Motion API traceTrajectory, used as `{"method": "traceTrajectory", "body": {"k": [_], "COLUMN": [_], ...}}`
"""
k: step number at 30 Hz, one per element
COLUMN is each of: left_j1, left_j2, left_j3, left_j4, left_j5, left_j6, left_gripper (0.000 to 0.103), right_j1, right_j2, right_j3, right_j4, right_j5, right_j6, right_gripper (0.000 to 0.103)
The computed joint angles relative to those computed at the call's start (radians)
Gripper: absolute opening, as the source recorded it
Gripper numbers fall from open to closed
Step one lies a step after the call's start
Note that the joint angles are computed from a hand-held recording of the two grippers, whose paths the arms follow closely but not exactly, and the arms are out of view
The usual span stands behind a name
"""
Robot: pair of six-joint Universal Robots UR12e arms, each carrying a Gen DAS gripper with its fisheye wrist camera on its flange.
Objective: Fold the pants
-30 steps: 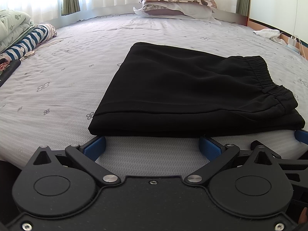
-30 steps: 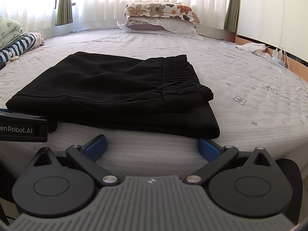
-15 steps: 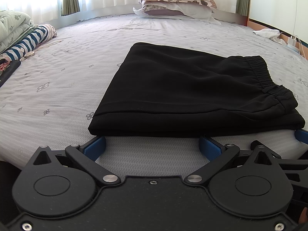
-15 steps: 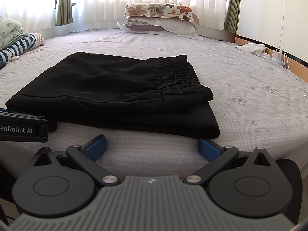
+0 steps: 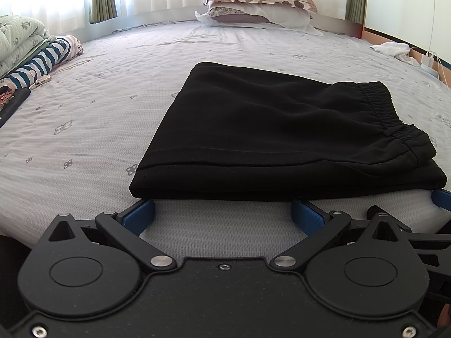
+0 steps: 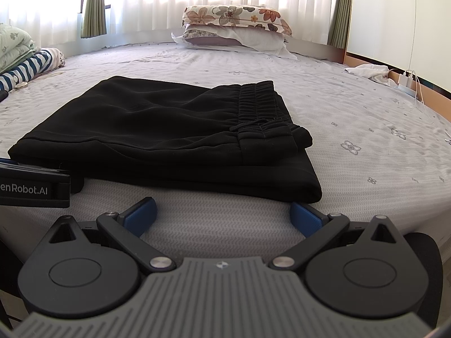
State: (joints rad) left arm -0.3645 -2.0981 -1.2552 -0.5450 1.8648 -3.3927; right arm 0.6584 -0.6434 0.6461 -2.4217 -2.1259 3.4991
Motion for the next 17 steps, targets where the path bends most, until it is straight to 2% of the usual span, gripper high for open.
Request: {"method": "traceTrajectory", "body": {"k": [17], "left_j1": [0.0], "left_j2": [-0.001], "left_j3": [0.007], "left_j4": [-0.009], "left_j5": [-0.001], "left_j6": [0.004], "left_gripper": [0.103], "right_j1": [0.001], "right_j2": [0.002], "right_j3": [-0.002], "right_j4": [-0.001], "right_j5": [-0.003], "right_j6": [-0.001], "right_gripper": [0.103]}}
